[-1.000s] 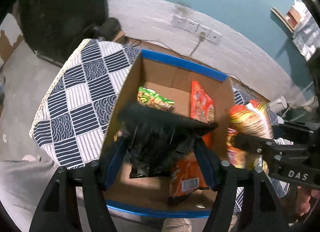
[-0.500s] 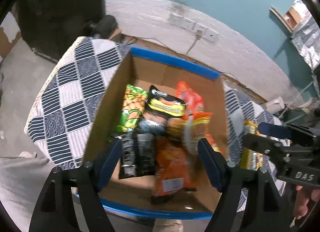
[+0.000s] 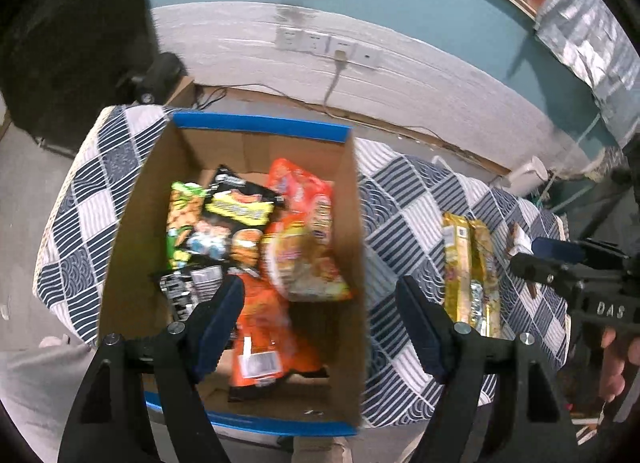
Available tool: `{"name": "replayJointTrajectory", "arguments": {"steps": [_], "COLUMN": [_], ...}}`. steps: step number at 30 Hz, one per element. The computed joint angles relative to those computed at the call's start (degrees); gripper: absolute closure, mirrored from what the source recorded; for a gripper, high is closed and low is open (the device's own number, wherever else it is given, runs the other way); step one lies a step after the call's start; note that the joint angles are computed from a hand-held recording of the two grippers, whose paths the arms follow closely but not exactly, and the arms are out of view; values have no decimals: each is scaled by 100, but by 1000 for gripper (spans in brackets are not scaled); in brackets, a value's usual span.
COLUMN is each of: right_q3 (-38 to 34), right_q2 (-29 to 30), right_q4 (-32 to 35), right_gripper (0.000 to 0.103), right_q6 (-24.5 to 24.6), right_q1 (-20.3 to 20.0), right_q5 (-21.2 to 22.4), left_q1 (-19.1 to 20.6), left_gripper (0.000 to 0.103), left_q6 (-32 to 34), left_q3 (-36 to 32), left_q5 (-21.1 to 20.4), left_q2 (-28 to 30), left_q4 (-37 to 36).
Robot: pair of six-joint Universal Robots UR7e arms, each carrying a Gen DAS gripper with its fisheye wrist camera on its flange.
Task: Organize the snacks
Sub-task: 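Move both grippers back over the yellow bars on the cloth, then grasp the long yellow bar with the left gripper while the right gripper grasps the gold bar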
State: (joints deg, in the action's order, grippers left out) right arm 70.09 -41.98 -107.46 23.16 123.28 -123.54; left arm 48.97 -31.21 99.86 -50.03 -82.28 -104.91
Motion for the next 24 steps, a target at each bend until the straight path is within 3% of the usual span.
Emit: {"name": "replayJointTrajectory", "arguments": {"steps": [10,24], "right_q3": [1166,2213], "right_q2": [-963,-1768], "right_q4": [-60,-62], "right_gripper": [45,45], "right_q6": [357,819], "right_q1": [-255,-641], "right_q5": [-514,-441], "left_q1": [-284,-336], "left_gripper": [24,24], "left_q6": [113,101], "left_q3": [87,82], "left_q5": [-380,-769], "left_q2": [438,1182], "left_q4": [-118,-282]}}
